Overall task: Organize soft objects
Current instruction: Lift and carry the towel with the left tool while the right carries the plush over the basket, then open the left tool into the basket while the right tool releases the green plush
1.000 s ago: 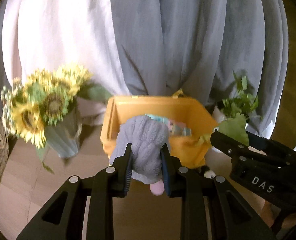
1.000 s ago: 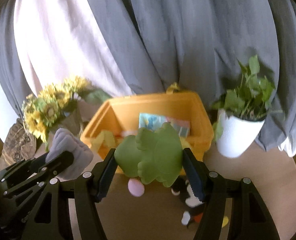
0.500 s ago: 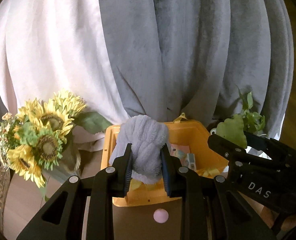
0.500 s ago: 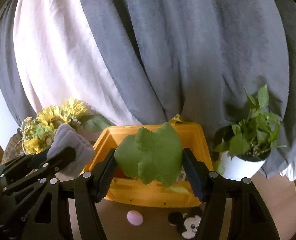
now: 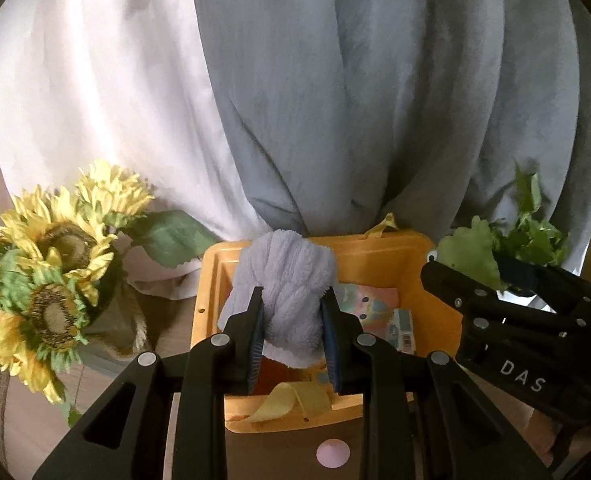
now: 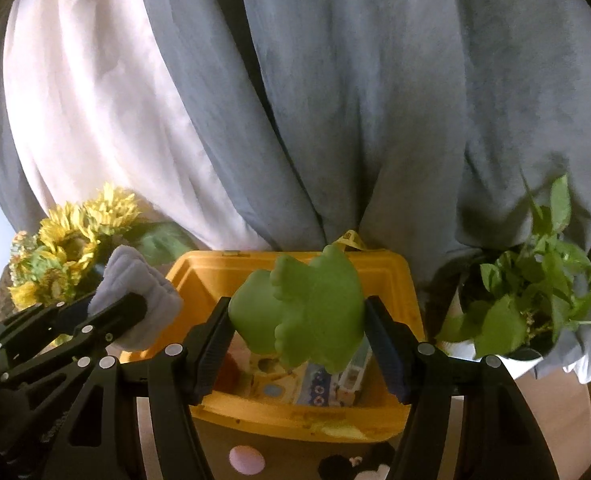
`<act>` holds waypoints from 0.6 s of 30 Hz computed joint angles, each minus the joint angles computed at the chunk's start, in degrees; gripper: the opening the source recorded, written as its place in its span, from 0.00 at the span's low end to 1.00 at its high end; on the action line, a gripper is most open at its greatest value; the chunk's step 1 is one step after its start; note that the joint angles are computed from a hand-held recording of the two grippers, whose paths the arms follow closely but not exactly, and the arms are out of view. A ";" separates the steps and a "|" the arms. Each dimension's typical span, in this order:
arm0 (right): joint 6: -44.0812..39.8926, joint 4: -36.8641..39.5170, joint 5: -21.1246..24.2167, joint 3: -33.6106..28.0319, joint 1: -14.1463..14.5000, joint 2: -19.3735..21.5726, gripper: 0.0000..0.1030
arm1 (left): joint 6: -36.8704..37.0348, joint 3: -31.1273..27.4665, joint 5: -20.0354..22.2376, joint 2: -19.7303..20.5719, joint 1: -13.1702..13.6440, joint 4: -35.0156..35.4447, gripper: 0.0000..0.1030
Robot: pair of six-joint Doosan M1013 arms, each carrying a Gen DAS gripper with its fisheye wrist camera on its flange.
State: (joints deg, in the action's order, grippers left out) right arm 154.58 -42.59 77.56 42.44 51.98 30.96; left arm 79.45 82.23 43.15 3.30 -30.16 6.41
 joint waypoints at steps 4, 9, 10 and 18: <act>-1.65 1.98 0.24 -0.65 -1.06 0.81 0.64 | 0.75 -1.17 1.86 1.76 0.67 -1.17 0.26; -3.48 5.23 0.33 -0.92 -2.46 1.68 0.64 | 3.36 -2.49 4.71 3.78 1.61 -4.12 0.27; -3.77 5.94 0.25 -0.85 -2.74 1.79 0.64 | 3.92 -2.80 5.33 4.18 1.78 -4.77 0.28; -6.33 12.25 1.95 -2.04 -4.60 3.38 0.65 | 5.10 -3.39 6.51 5.60 2.17 -4.36 0.47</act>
